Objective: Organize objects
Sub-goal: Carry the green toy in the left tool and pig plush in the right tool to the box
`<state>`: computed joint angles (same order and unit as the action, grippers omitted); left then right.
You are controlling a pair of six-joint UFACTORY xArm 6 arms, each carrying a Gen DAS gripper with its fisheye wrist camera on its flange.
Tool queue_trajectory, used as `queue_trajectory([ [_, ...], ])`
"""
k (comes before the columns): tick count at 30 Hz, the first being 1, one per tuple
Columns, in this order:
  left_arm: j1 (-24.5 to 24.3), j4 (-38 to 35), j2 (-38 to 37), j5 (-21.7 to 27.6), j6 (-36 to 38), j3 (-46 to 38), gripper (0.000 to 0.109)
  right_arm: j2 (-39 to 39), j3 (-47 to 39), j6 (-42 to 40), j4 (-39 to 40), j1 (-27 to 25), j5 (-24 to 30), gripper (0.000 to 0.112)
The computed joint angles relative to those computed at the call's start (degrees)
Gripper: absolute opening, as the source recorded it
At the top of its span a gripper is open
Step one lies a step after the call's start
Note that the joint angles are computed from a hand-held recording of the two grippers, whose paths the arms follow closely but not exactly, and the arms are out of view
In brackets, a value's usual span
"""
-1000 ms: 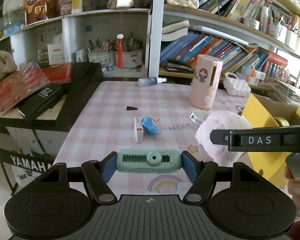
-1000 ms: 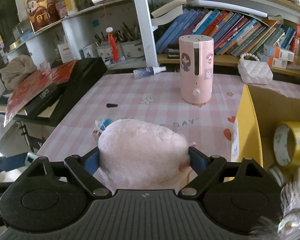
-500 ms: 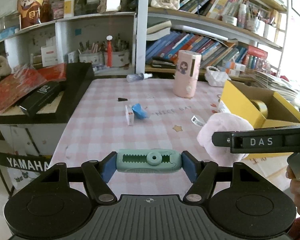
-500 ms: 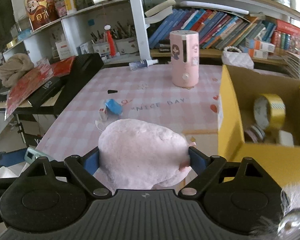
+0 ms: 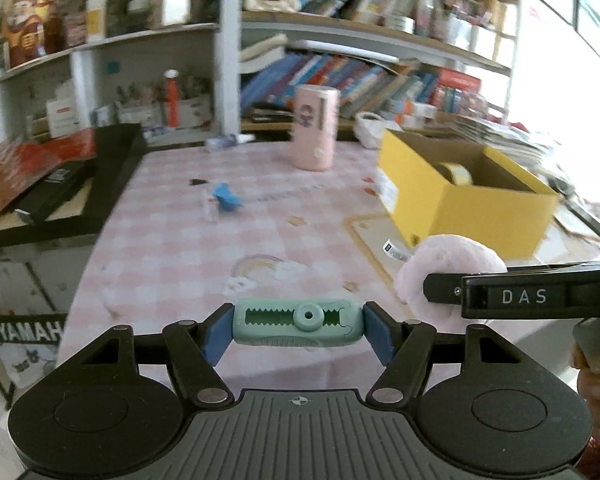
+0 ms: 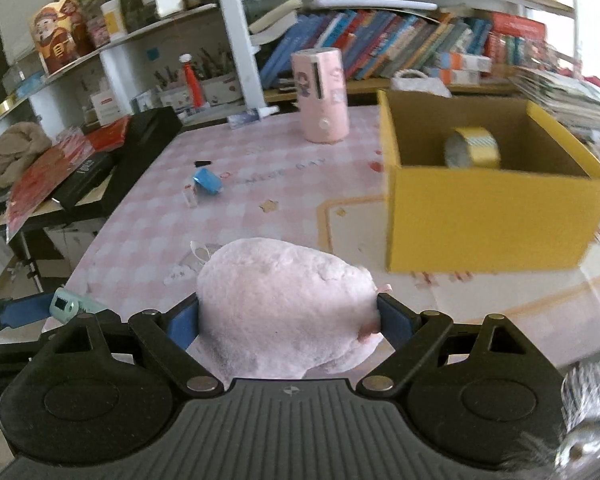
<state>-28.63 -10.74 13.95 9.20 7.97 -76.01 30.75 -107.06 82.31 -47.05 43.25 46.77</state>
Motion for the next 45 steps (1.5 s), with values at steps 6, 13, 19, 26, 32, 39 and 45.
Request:
queue_trajectory([
  [6, -3.43, -12.43, -0.74, 1.37, 13.97, 0.58, 0.069, -7.56, 10.72, 8.64, -0.51, 2.15, 4.14, 0.088],
  [13, -7.09, -22.63, 0.79, 4.68, 26.71, -2.54, 0.069, -15.49, 20.81, 18.15, -1.74, 4.38, 10.03, 0.088],
  [19, -9.24, -26.13, 2.52, 7.49, 32.7, -5.46, 0.069, -20.87, 27.42, 24.68, -1.31, 5.62, 14.09, 0.088],
  [26, -10.59, -24.79, 6.11, 8.68, 31.82, -10.38, 0.069, -23.69, 30.92, 26.08, -0.76, 4.68, 14.93, 0.088],
  [32, -11.17, -21.83, 10.01, 7.91, 29.1, -16.1, 0.069, -25.79, 32.9, 25.92, -2.03, 2.62, 14.51, 0.088],
  [39, -11.8, -18.09, 17.16, 6.8, 26.47, -27.71, 0.069, -28.73, 33.8, 26.07, -9.05, -0.76, 15.79, 0.088],
  [45, -11.98, -9.2, 28.68, 9.36, 17.21, -46.2, 0.069, -30.05, 32.82, 22.65, -16.28, -6.54, 12.11, 0.088],
])
